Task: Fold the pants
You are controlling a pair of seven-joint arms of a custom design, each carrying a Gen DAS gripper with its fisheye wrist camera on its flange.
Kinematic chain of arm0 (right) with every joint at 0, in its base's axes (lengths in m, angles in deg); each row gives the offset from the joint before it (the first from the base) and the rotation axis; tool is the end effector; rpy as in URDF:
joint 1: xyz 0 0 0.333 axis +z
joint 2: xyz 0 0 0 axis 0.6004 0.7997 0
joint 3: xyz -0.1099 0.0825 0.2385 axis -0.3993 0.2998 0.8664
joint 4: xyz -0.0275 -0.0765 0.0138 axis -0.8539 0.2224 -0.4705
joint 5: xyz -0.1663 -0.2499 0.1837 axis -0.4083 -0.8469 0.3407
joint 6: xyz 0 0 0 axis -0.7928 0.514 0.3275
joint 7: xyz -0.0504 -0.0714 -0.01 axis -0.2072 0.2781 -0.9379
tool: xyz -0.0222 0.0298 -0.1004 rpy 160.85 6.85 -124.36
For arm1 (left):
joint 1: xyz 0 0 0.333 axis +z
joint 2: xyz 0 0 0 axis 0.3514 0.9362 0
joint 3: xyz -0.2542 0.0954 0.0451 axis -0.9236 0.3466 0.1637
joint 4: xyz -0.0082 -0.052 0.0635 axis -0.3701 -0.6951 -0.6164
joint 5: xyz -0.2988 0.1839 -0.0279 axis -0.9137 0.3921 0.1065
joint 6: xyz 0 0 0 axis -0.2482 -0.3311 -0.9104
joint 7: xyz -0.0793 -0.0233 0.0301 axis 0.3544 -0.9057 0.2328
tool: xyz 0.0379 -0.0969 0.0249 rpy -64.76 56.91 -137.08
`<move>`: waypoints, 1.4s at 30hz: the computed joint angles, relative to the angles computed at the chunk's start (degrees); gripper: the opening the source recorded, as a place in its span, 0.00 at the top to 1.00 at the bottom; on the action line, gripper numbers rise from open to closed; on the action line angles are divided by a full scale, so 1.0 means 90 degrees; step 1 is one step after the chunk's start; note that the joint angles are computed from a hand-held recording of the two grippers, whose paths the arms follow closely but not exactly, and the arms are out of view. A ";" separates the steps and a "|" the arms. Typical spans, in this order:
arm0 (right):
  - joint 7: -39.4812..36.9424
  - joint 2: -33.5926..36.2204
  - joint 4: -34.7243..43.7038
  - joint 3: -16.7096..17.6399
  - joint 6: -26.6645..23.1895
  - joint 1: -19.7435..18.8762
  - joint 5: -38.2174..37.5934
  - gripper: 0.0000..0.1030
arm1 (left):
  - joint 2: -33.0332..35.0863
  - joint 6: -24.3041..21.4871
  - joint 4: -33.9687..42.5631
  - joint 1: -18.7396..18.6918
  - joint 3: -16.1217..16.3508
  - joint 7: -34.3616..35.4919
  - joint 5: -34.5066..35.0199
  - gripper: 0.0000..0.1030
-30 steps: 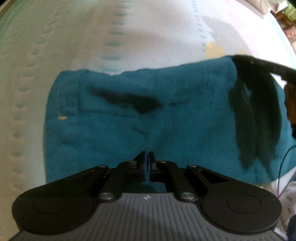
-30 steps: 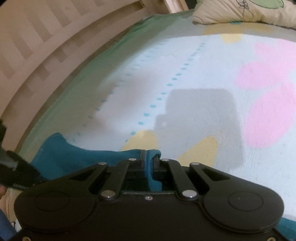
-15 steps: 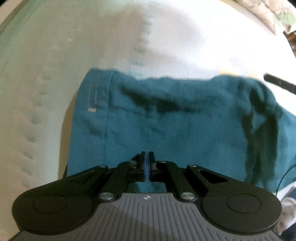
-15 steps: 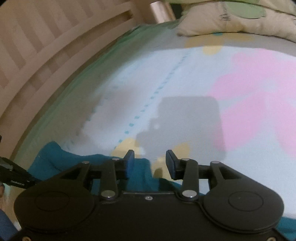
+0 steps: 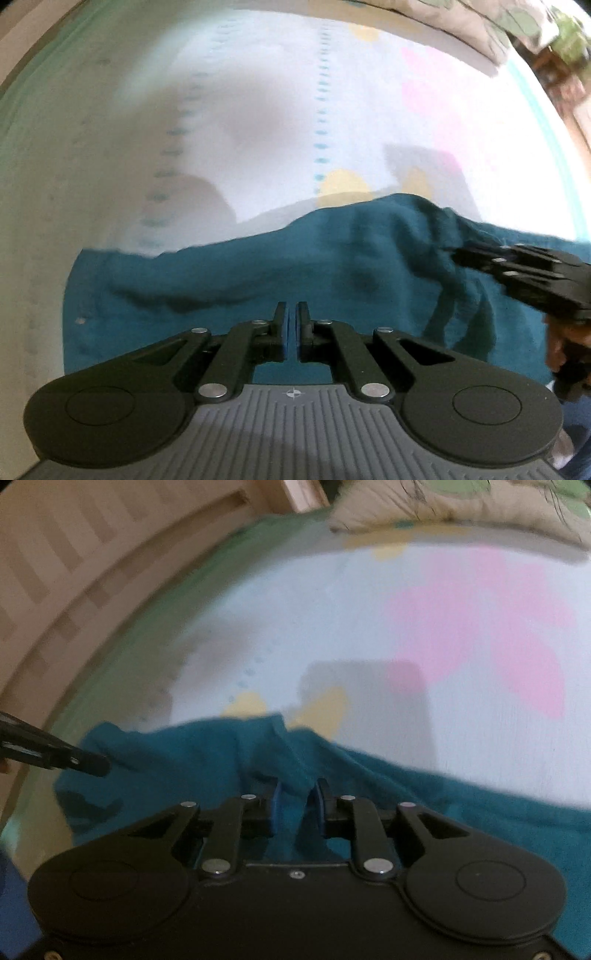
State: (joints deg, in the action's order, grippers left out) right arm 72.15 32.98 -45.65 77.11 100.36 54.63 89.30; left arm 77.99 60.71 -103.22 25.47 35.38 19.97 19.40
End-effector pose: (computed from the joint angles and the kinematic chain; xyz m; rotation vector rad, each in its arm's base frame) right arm 0.5115 0.1961 0.4188 -1.8595 1.5760 -0.1225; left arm 0.5299 0.0037 0.5726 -2.0147 2.2567 -0.3946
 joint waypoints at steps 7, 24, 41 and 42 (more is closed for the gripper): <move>-0.0320 0.0217 0.0107 0.0171 0.0110 -0.0089 0.0477 0.72 | 0.0198 -0.0021 0.0237 -0.0184 -0.0156 -0.0291 -0.0129 0.96; 0.1621 -0.1748 -0.1411 -0.0725 -0.0509 -0.0594 -0.1724 0.64 | 0.0051 0.0714 -0.0643 -0.0980 -0.0567 -0.0774 -0.0389 0.96; -0.1254 -0.0885 -0.0389 -0.0839 -0.1550 -0.0524 -0.1607 0.49 | 0.0549 0.0991 -0.0546 -0.0891 -0.0504 -0.1095 0.0009 0.96; -0.1344 -0.0901 -0.0367 -0.0829 -0.1654 -0.0558 -0.1595 0.50 | 0.0537 0.1010 -0.0568 -0.0887 -0.0505 -0.1073 0.0016 0.96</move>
